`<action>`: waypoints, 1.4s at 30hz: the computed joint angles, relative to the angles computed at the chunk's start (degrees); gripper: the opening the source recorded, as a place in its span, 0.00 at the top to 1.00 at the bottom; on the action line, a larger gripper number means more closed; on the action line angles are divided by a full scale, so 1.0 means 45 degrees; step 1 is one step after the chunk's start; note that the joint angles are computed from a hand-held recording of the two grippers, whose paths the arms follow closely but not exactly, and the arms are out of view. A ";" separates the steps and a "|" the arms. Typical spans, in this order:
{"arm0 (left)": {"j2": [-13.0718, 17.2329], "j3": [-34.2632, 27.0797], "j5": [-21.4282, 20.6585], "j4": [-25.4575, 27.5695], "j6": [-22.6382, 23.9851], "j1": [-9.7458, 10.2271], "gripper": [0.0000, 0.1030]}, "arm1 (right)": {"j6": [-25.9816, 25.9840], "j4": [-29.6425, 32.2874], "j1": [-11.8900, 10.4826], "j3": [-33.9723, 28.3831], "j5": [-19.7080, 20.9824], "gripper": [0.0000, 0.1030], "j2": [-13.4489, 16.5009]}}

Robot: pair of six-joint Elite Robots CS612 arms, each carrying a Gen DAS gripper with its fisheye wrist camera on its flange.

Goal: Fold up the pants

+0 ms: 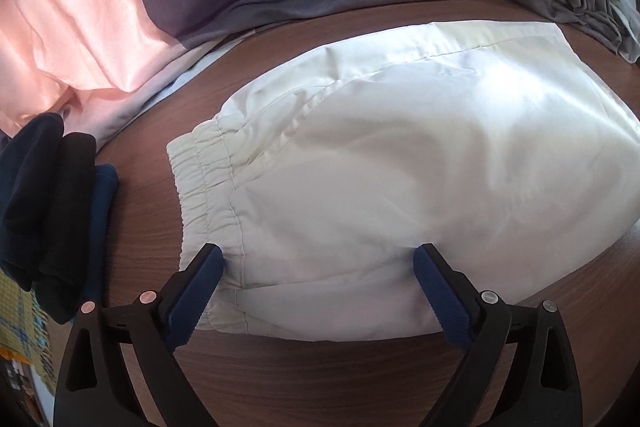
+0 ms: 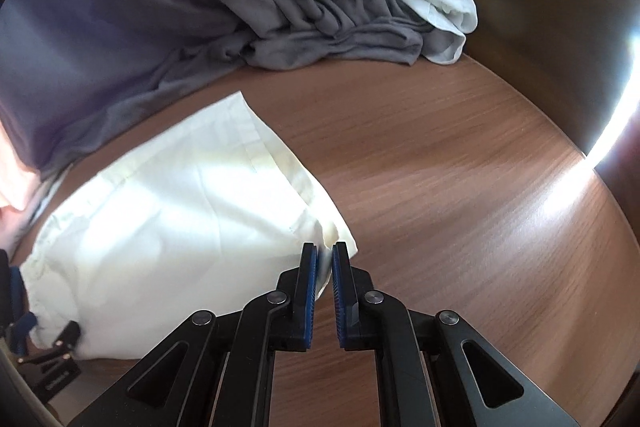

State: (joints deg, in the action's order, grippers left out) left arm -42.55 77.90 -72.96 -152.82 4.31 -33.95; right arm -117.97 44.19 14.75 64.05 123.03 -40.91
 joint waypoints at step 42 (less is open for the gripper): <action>0.1461 -0.2703 -0.6492 -0.0747 -0.1654 0.2378 0.49 | -0.6501 -0.0215 0.0668 -0.6706 -0.1849 0.65 0.2989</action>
State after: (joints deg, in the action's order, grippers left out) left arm -35.98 65.73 -102.18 -156.18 -3.13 -23.24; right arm -147.22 43.23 17.75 33.87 114.71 -27.46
